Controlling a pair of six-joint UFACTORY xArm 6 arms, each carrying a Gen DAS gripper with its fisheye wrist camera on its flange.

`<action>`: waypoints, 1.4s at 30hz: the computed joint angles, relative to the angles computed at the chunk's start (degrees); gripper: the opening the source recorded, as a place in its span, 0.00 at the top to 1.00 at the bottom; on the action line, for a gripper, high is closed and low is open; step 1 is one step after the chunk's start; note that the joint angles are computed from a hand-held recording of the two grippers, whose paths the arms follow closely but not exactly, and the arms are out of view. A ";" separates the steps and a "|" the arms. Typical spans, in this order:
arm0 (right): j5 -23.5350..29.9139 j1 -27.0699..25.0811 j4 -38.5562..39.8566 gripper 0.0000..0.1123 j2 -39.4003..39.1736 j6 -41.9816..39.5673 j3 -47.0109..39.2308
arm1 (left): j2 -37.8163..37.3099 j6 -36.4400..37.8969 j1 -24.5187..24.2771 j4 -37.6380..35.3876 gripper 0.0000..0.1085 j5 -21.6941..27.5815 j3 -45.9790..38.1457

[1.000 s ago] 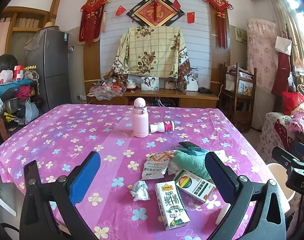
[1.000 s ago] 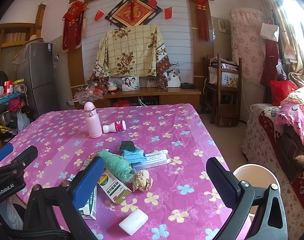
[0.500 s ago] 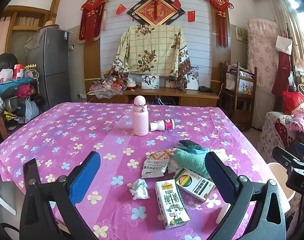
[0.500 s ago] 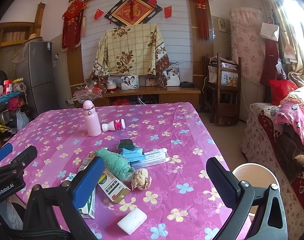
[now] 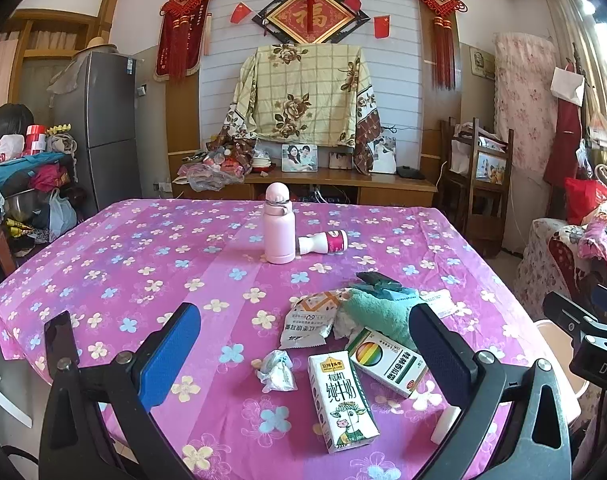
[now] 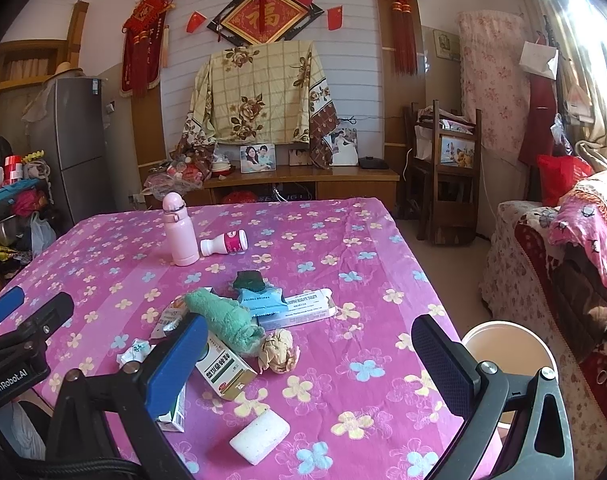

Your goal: Collect trash

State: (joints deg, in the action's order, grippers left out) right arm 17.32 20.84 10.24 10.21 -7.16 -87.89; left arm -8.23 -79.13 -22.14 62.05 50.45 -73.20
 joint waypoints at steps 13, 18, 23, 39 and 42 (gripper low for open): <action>1.48 -0.37 1.06 0.08 0.30 -1.00 -0.11 | 0.87 -0.51 0.29 -2.09 0.05 -0.44 -0.31; 2.36 -0.33 0.98 0.08 0.37 -1.36 -0.35 | 1.17 0.32 0.31 -2.49 0.05 -0.23 -0.50; 3.80 -0.33 0.98 0.08 0.97 -1.98 -1.00 | 1.41 1.14 0.53 -2.95 0.05 -0.03 -0.56; 8.10 -0.58 -2.66 0.08 3.10 -0.42 -3.01 | 2.82 1.29 1.33 -3.54 0.05 -1.08 -0.58; 8.69 -0.62 -3.20 0.08 3.54 -0.18 -3.42 | 2.99 1.13 1.47 -3.74 0.05 -1.27 -0.54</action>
